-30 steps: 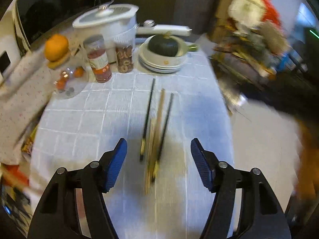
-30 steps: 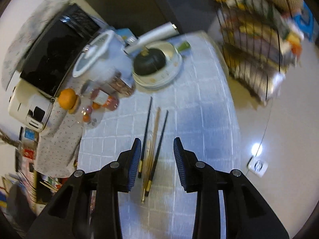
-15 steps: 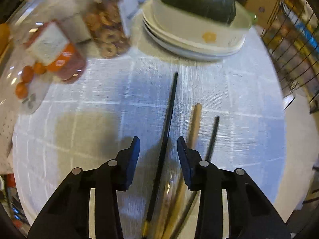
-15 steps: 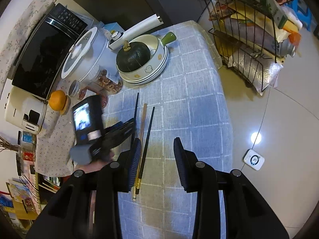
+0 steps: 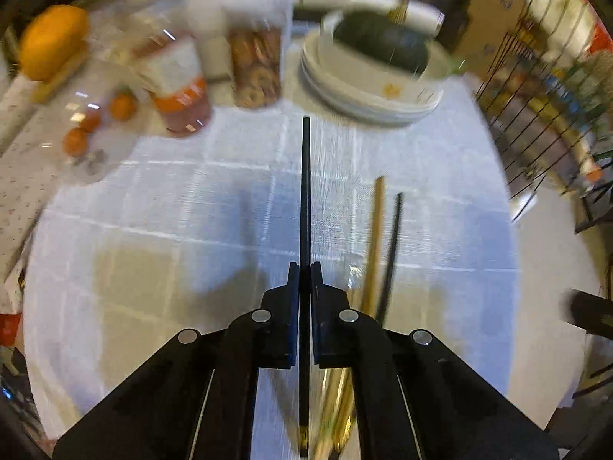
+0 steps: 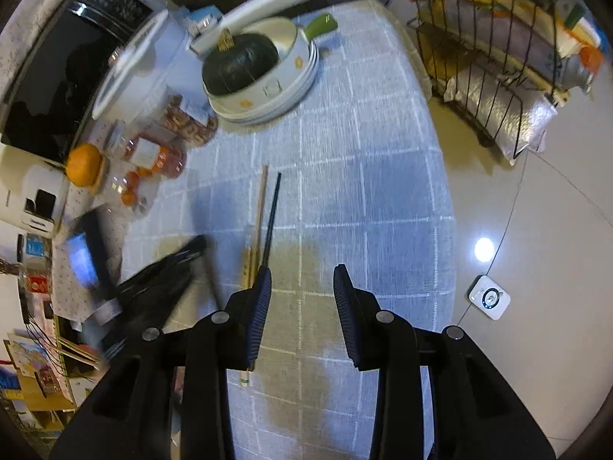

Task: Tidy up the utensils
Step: 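Grasp a black chopstick with the left tool while the right tool reaches the chopsticks, then lift the black chopstick with the left tool while the right tool grasps another black chopstick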

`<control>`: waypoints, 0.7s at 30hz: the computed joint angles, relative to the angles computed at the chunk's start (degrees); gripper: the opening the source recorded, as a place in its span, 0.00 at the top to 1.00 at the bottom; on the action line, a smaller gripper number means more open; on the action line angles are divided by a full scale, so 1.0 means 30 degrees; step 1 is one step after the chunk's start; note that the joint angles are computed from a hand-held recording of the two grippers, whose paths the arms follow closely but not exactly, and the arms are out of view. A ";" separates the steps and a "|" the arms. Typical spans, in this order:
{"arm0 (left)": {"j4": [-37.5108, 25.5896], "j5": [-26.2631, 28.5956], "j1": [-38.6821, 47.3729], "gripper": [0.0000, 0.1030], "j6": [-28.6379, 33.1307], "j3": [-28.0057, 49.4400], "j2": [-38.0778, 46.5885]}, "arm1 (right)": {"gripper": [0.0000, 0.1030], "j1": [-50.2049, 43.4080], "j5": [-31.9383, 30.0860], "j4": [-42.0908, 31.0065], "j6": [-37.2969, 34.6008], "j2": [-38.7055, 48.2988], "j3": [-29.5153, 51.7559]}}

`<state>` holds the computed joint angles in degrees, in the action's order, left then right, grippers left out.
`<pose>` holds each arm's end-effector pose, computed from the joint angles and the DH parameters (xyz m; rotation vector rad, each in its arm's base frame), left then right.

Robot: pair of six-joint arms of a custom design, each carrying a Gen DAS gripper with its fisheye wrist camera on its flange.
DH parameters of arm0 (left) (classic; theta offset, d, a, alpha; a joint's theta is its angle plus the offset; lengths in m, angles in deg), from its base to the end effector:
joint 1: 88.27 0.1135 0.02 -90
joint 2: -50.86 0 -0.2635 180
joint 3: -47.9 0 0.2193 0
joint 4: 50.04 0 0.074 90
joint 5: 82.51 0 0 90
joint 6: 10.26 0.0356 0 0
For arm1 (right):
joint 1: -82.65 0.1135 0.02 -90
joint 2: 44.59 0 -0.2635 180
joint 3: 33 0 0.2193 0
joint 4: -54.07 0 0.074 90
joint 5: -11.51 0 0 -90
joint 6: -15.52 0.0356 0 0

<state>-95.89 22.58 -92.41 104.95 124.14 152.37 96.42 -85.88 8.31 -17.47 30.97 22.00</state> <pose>0.3045 -0.0313 0.1755 0.7575 2.6527 -0.2753 0.1966 0.0529 0.1916 1.0096 2.6517 0.4938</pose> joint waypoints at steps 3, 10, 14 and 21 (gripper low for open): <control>-0.1408 0.1306 0.1308 0.96 0.1065 -0.0354 -0.2866 | 0.66 -0.0103 -0.0956 0.2101 0.0205 0.1793 -0.0723; -0.5734 0.5269 0.5055 0.96 0.3708 -0.0589 -0.8376 | 0.69 0.0773 -0.2014 0.6657 0.1215 0.5522 -0.0979; -0.7844 0.6904 0.6978 0.96 0.4822 0.0456 -0.9622 | 0.75 0.0846 -0.2452 0.8778 0.1892 0.7647 -0.1011; -1.3245 0.9088 1.0744 0.96 0.8331 0.3677 -0.9447 | 0.79 0.1119 -0.2247 0.9903 0.2489 0.9732 -0.0008</control>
